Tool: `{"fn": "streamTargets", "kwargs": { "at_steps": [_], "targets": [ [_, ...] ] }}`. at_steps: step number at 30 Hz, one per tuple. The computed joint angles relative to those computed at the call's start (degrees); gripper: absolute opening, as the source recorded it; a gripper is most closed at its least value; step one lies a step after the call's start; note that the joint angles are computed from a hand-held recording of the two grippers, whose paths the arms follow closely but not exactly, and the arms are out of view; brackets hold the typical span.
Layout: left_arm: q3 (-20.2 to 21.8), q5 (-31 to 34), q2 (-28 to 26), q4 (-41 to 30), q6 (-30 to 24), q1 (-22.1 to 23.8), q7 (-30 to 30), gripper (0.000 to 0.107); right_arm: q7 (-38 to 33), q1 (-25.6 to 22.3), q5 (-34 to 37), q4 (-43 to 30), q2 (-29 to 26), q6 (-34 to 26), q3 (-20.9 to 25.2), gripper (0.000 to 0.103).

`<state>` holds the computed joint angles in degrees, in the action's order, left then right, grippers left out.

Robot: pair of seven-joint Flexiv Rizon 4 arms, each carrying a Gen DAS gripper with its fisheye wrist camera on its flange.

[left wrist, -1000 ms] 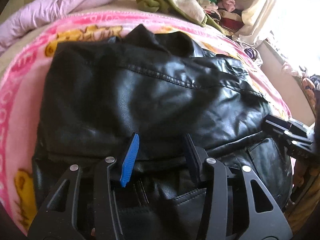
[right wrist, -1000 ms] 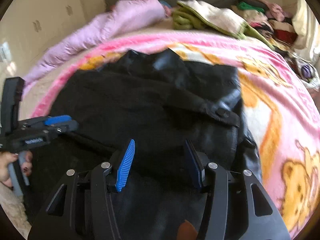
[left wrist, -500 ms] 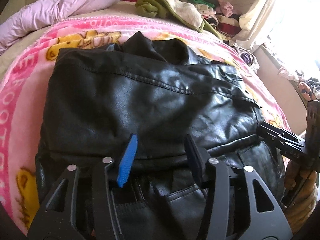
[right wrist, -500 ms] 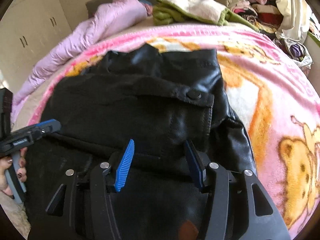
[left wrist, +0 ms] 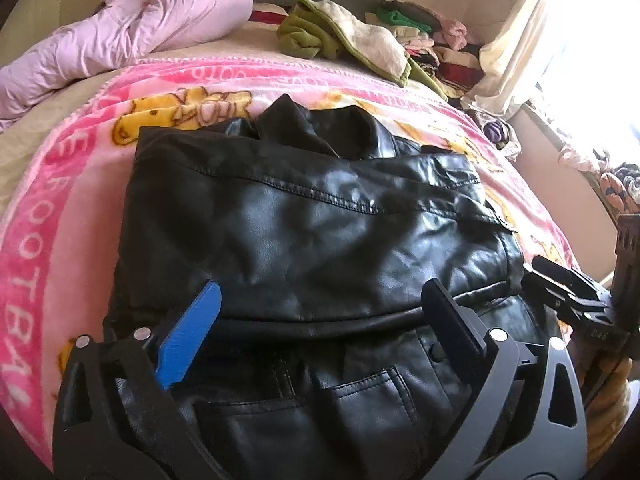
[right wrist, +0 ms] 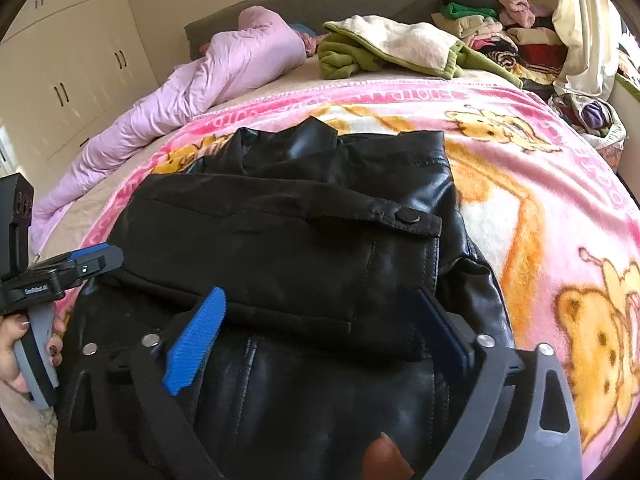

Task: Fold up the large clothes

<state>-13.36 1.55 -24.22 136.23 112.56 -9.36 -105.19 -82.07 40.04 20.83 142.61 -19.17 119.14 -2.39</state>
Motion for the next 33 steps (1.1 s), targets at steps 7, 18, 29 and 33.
{"fn": "streamTargets", "kwargs": {
  "at_steps": [7, 18, 29, 33],
  "targets": [
    [2.12, -2.03, 0.84, 0.13, -0.84, -2.85, 0.82, 0.094, -0.90, 2.50, 2.17, -0.24, 0.64, 0.46, -0.73, 0.097],
    [7.88, -7.41, 3.02, 2.35, 0.83, -10.39, 4.07, 0.094, -3.54, 6.65, 5.97, -0.09, 2.91, -0.19, -2.17, 0.097],
    [10.71, -14.17, 4.72, 5.14, 4.54, -17.05, 6.70, 0.094, -8.92, 12.80, 12.68, 0.67, 6.90, -0.65, -4.73, 0.097],
    [11.35, -17.62, 5.54, 6.03, 5.55, -19.64, 8.42, 0.094, -12.35, 15.79, 16.70, 1.01, 8.91, -0.97, -6.30, 0.098]
  ]
}}
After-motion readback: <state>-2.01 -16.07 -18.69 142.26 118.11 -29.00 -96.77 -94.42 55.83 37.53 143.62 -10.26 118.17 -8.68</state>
